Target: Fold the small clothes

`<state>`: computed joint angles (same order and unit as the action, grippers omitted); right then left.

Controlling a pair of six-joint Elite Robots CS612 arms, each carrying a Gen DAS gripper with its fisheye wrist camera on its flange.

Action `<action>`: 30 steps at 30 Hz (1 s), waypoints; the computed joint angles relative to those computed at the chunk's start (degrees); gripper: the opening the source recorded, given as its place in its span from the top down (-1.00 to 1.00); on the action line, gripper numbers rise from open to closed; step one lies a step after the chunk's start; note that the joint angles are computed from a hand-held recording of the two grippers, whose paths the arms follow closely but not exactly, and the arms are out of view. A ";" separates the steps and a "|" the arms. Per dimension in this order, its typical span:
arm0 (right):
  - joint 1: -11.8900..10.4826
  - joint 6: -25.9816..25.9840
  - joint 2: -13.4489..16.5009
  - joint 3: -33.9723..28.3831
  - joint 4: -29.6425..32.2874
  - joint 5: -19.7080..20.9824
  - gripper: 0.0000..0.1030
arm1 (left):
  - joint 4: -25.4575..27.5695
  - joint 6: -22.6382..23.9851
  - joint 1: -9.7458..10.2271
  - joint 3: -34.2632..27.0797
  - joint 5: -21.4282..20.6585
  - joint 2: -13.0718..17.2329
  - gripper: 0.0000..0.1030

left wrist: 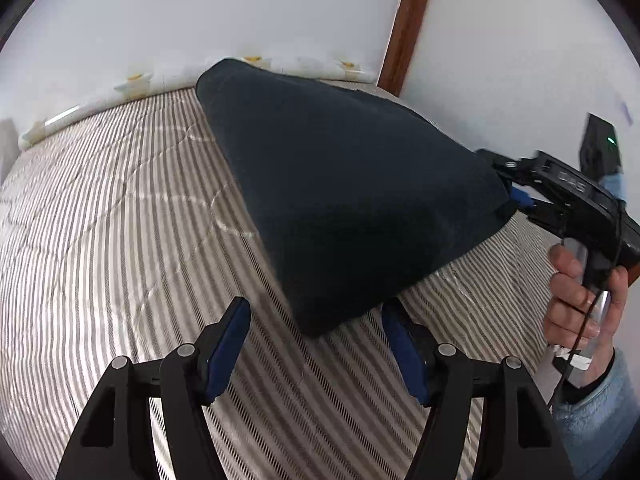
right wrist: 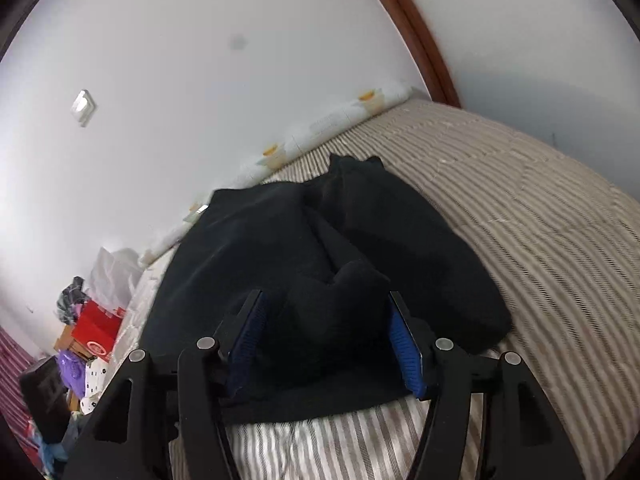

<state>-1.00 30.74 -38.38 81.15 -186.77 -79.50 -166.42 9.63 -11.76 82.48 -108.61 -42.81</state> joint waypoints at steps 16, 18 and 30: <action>-0.08 -4.02 0.62 0.81 -12.04 -14.33 0.83 | 3.95 0.98 -1.51 -4.50 3.80 2.51 -0.32; -0.98 -2.85 0.43 1.48 -7.39 -12.42 0.82 | 3.31 1.04 -1.66 -4.07 3.76 2.26 -0.32; -1.57 -2.20 -2.32 5.35 1.13 -11.38 -0.02 | -1.80 -0.98 -3.11 -2.19 4.79 1.05 -0.14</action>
<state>-2.57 28.54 -40.70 86.49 -185.65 -90.88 -168.22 8.64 -14.87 80.28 -103.82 -41.76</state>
